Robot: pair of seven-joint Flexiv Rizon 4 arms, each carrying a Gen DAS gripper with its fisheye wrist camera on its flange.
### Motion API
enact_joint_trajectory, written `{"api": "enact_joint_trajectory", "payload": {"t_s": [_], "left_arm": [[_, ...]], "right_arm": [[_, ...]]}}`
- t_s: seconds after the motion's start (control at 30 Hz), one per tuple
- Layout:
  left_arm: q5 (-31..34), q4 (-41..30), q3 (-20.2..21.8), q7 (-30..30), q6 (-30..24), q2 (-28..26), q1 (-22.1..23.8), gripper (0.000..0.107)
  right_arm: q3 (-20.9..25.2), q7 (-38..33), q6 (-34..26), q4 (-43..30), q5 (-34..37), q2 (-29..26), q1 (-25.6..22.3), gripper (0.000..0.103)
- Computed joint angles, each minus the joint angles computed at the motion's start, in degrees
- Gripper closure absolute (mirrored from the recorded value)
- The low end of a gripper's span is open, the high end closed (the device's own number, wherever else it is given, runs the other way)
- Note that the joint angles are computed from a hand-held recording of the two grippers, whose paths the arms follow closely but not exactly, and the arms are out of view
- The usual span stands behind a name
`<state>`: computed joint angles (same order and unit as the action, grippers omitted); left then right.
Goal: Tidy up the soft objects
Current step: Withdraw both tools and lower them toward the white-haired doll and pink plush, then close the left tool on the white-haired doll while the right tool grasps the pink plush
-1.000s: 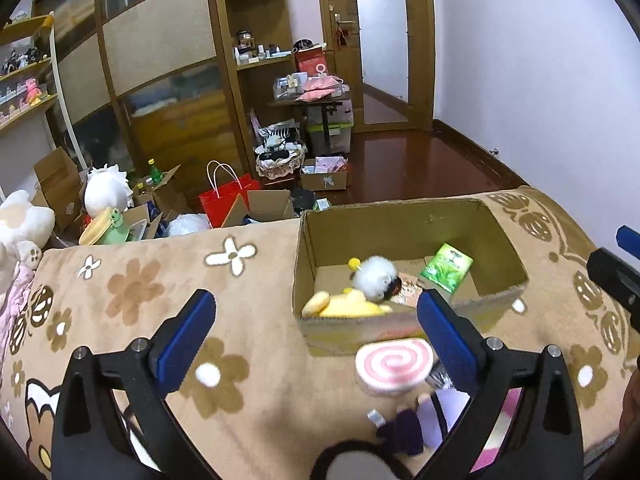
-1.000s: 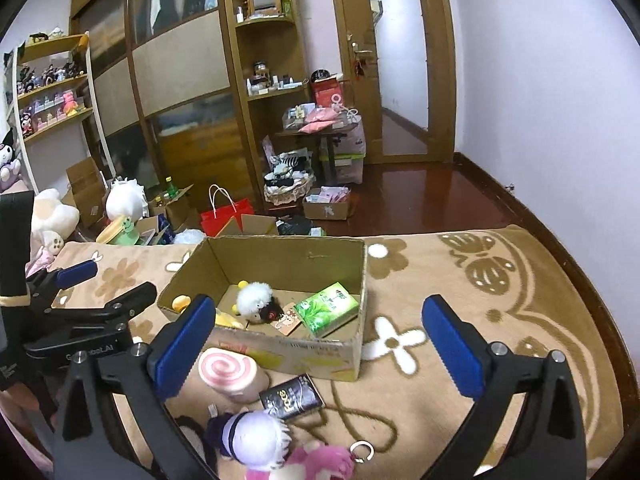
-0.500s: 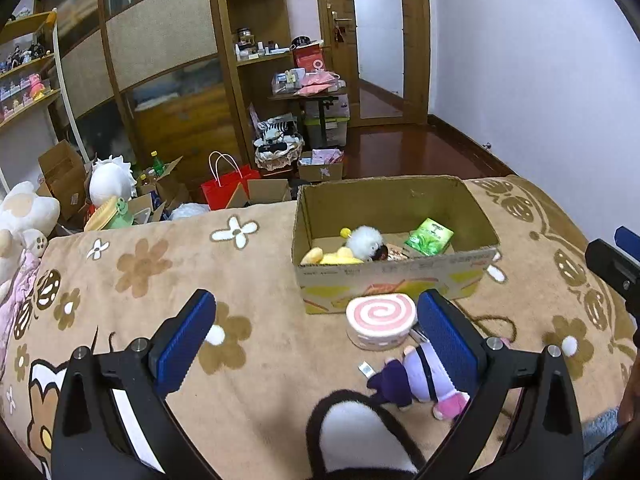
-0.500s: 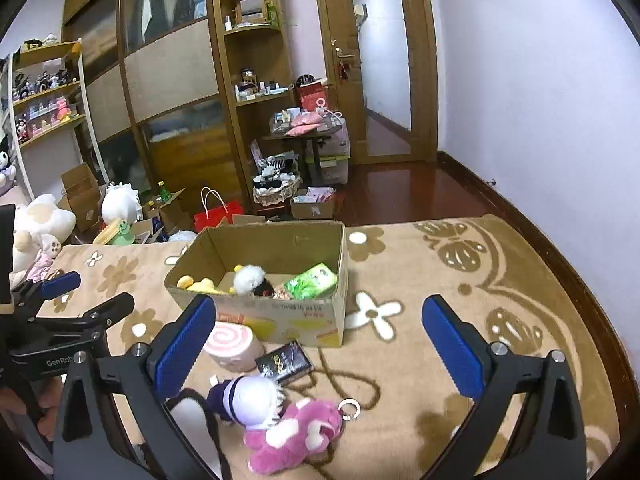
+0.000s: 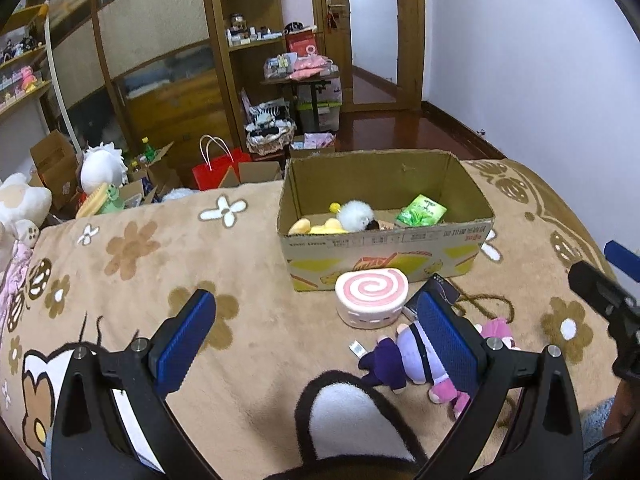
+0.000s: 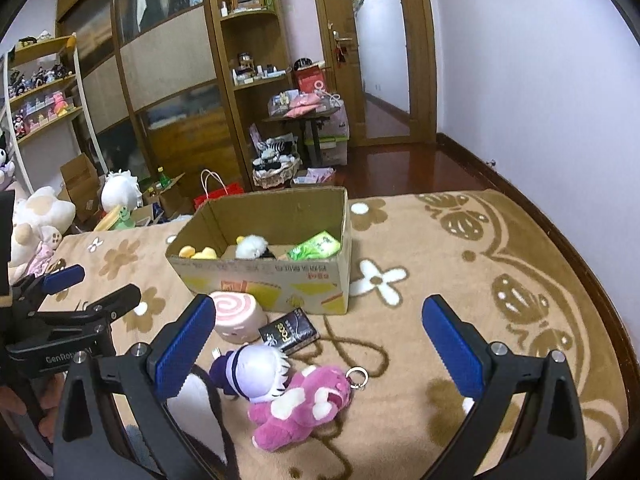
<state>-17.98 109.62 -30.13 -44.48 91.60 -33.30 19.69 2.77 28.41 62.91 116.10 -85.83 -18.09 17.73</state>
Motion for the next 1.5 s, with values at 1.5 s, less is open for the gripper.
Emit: {"api": "enact_joint_trajectory", "payload": {"t_s": [1.5], "left_arm": [[-7.7,-16.22,18.83,-1.68,-28.94,-8.7,-18.54,0.007]], "right_arm": [[-5.33,-22.79,8.23,-1.8,31.76,-11.94,6.83,0.0]]}}
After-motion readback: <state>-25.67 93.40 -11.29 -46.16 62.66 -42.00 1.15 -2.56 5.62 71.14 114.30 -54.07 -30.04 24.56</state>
